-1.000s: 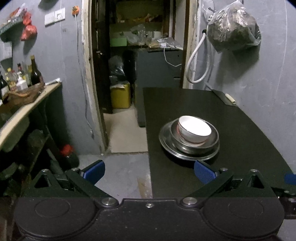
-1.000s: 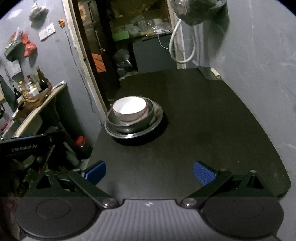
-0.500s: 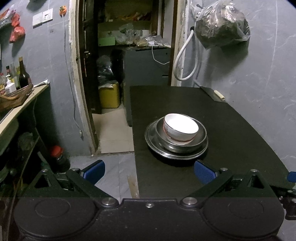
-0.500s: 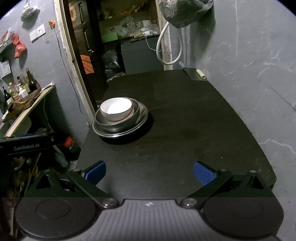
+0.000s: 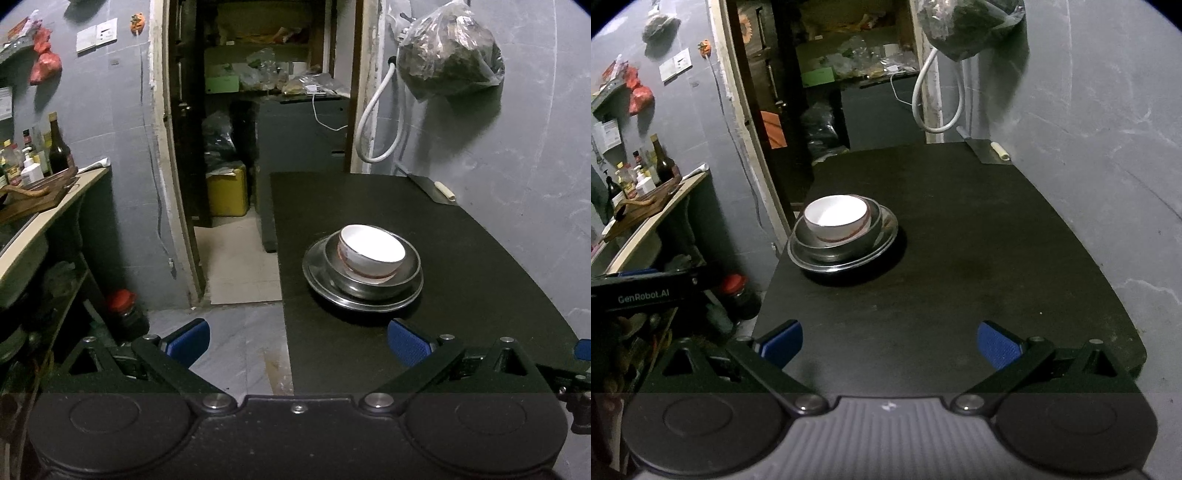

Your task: Organize plates and bowls

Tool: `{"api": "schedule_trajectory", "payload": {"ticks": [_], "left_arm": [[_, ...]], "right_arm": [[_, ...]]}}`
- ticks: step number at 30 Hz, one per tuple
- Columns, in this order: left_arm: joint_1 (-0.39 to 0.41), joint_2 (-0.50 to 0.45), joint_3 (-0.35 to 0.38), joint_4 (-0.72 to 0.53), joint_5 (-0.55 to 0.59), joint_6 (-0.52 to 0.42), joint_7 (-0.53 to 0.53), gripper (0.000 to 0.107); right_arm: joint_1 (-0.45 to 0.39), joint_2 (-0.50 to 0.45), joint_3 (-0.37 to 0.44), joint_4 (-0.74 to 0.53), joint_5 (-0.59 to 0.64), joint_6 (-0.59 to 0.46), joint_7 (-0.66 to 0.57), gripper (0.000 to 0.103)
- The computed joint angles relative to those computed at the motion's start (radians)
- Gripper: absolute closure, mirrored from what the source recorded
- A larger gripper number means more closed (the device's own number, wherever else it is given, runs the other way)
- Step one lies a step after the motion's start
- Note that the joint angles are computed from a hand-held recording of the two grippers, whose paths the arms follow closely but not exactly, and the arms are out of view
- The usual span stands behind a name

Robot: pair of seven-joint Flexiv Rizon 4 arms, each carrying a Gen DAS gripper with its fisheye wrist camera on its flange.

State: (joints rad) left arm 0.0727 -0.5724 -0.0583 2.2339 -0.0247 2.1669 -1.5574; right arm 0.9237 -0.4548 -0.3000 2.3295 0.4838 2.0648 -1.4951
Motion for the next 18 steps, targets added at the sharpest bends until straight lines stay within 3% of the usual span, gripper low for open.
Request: {"api": "schedule_trajectory", "payload": {"ticks": [18], "left_arm": [[0.032,0.024,0.006,0.050,0.063,0.054,0.000,0.005]], "right_arm": [[0.060,0.012,-0.030,-0.008,0.059,0.006,-0.047,0.000]]}}
